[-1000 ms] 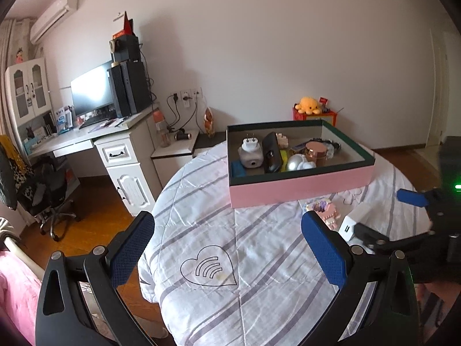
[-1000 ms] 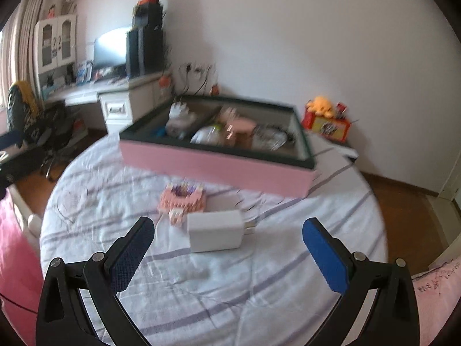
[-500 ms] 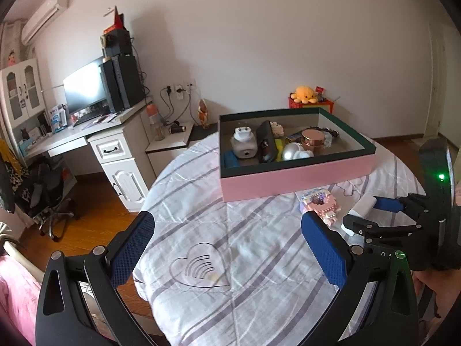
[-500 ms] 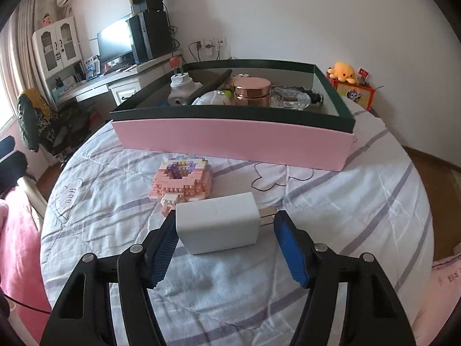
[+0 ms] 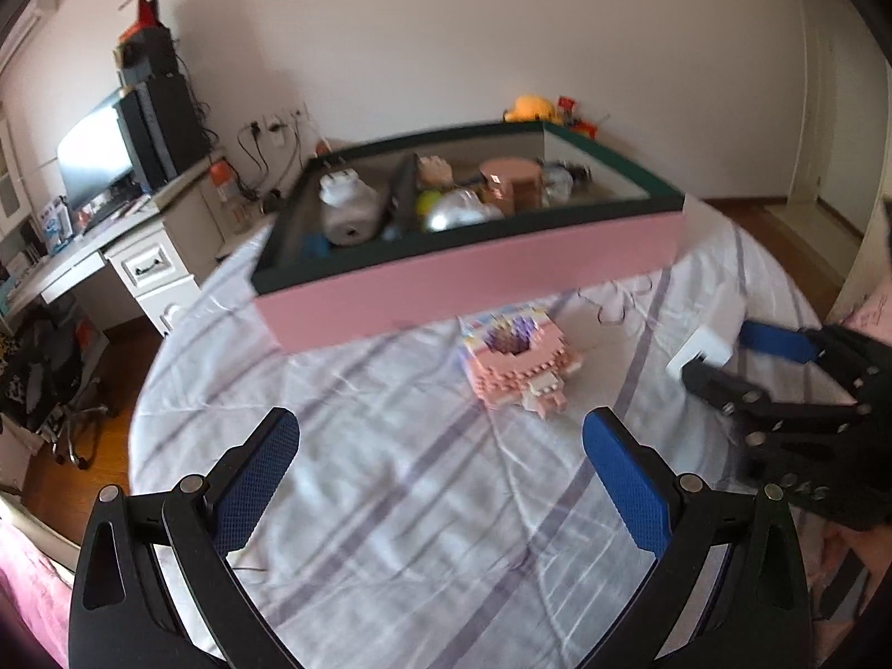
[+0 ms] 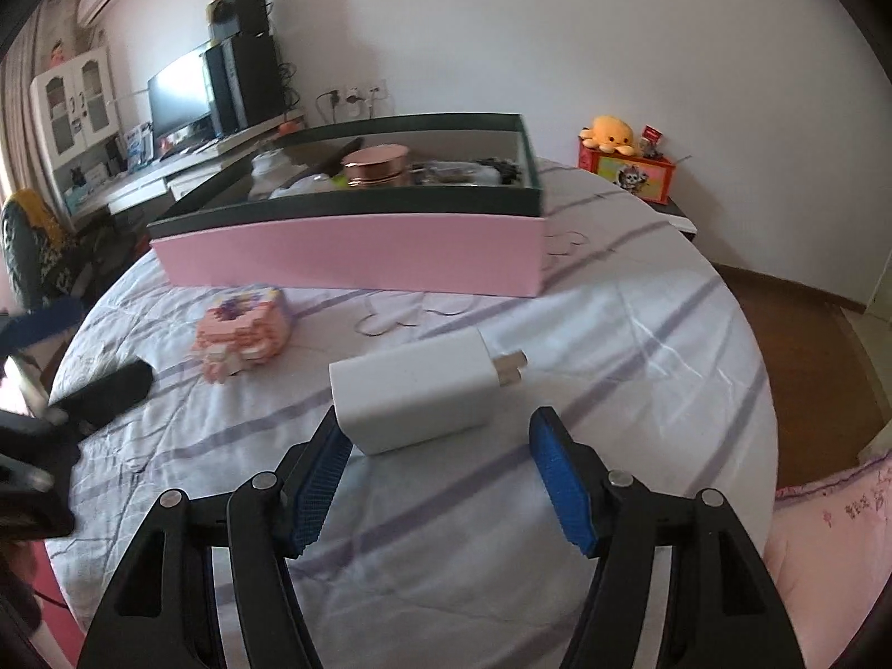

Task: Organize rigid objects
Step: 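Grasp the pink block figure with the left tool while the right tool grasps the white charger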

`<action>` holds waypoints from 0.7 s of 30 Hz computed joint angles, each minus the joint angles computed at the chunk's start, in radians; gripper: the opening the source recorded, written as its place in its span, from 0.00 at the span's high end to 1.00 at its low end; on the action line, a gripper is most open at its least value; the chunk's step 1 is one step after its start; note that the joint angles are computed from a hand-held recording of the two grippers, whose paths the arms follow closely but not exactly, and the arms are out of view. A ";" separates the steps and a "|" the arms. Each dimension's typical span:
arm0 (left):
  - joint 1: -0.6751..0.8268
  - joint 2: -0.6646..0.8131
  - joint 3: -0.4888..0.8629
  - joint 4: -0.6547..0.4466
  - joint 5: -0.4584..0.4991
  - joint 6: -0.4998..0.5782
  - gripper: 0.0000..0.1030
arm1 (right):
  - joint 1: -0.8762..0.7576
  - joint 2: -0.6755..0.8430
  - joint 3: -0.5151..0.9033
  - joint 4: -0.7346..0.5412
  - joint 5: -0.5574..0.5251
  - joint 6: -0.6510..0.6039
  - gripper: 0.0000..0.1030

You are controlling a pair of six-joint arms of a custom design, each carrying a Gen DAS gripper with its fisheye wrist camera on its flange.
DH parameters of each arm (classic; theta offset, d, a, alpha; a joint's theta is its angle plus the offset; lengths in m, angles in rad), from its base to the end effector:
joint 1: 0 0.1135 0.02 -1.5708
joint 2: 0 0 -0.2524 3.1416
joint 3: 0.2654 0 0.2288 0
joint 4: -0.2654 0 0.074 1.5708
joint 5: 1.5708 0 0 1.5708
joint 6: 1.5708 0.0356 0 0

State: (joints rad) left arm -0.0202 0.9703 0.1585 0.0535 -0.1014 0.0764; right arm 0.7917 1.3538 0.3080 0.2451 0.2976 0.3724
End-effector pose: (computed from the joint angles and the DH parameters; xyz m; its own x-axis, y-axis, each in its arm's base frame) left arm 0.1523 0.0005 0.1276 -0.6896 0.0899 -0.7186 -0.0007 0.9922 0.1248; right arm 0.1504 0.1374 0.1215 -0.6651 -0.1785 -0.7251 -0.3165 0.9469 0.0573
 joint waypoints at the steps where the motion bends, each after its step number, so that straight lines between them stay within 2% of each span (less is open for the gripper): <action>1: -0.010 0.040 0.004 0.024 -0.006 -0.010 0.00 | -0.015 -0.001 -0.007 0.010 -0.008 -0.009 0.35; 5: -0.051 0.197 0.033 0.112 -0.037 -0.067 0.00 | -0.075 -0.009 -0.038 0.060 -0.071 -0.015 0.35; 9: -0.094 0.287 0.072 0.144 -0.059 -0.094 0.00 | -0.044 0.012 -0.018 0.045 -0.031 -0.007 0.35; 16: -0.107 0.461 0.188 0.134 -0.065 -0.131 0.00 | -0.048 0.017 -0.017 0.045 -0.036 -0.010 0.35; 18: -0.113 0.480 0.196 0.138 -0.079 -0.134 0.07 | -0.046 0.020 -0.013 0.039 -0.032 -0.012 0.35; 20: -0.089 0.467 0.188 0.144 -0.010 -0.115 0.36 | -0.042 0.025 -0.007 0.031 -0.026 -0.012 0.35; 21: -0.077 0.452 0.179 0.149 0.021 -0.105 0.42 | -0.043 0.026 -0.009 0.033 -0.026 -0.013 0.35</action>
State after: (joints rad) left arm -0.0977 1.4219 0.3371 0.2020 -0.0804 -0.0282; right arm 0.7490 1.3794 0.2993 0.2777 0.2719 0.3593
